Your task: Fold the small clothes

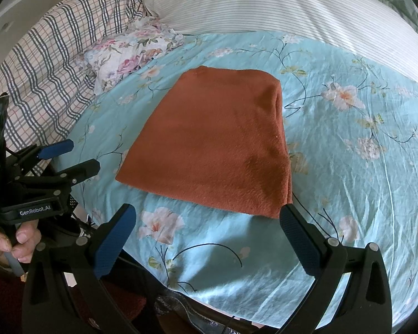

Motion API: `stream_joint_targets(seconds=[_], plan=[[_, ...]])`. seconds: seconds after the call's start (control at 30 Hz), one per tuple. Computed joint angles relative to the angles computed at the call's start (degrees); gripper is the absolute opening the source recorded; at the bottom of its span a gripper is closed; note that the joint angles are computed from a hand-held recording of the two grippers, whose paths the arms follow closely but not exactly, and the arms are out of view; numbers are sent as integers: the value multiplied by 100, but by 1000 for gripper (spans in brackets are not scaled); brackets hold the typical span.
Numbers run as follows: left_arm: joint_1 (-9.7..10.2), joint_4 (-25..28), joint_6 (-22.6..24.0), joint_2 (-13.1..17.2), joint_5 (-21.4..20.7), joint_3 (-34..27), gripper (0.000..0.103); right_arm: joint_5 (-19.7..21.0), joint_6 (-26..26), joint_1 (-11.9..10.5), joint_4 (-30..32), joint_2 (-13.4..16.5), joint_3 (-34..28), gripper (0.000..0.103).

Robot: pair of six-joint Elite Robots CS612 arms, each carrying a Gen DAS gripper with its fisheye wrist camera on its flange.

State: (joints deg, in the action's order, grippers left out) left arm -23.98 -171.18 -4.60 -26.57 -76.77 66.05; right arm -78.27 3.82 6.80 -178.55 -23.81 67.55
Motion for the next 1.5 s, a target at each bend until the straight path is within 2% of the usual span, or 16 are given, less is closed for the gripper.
stream_joint_targets(seconds=[1.5], plan=[[25,126,68,54,-72,-113,85,40,11,-23,89,40,-79,103]])
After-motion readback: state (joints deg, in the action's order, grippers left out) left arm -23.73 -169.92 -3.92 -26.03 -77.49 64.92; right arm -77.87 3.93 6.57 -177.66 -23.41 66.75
